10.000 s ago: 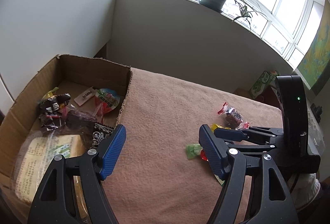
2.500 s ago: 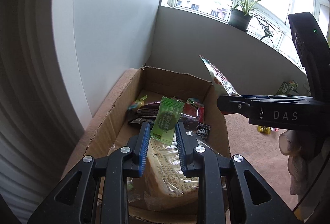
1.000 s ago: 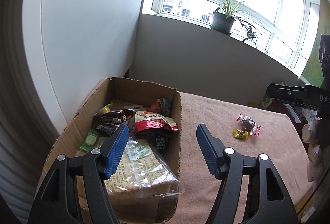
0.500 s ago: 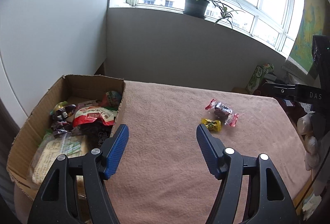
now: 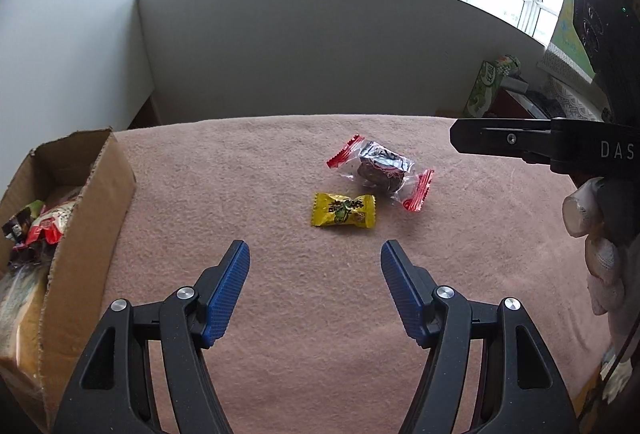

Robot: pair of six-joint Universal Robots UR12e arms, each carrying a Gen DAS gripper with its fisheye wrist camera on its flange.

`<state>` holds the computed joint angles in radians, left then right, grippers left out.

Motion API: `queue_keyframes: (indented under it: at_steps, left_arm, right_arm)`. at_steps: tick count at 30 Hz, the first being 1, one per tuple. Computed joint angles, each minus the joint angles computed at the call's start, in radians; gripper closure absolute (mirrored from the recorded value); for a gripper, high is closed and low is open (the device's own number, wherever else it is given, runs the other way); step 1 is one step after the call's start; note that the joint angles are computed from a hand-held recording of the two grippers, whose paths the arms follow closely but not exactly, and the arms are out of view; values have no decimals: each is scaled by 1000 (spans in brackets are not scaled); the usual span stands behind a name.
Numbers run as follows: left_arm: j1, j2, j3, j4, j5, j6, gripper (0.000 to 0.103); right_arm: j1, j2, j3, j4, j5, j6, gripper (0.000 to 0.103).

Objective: Organize snacks
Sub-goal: 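Move both tools back over the yellow candy and the clear candy bag, then grasp the yellow candy with the left tool while the right tool grasps the clear candy bag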

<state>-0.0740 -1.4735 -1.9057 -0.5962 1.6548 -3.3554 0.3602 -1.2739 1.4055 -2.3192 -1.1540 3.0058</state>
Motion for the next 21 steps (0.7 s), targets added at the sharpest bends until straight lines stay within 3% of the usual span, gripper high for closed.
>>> queue_keyframes:
  at_steps: [7,13,15,16,18,21]
  left_arm:
    - [-22,-55,47,-39,16,-9,32]
    - [0,-57,50,17,-65,-132,34]
    - [-10,-57,50,22,-72,-119,57]
    - [-20,-60,56,8,-65,-105,59]
    - [-23,-63,53,13,-98,-92,74]
    - [-11,-71,62,11,-140,-97,77]
  right_arm:
    - [-25,5,8,4,45,12,15]
    - [-39,1,17,-8,47,26,15]
    - [-44,-1,21,-14,50,25,15]
    - [-47,-3,24,-19,49,25,15]
    - [-51,-4,28,-21,52,28,15]
    - [-56,-8,35,-20,53,35,15]
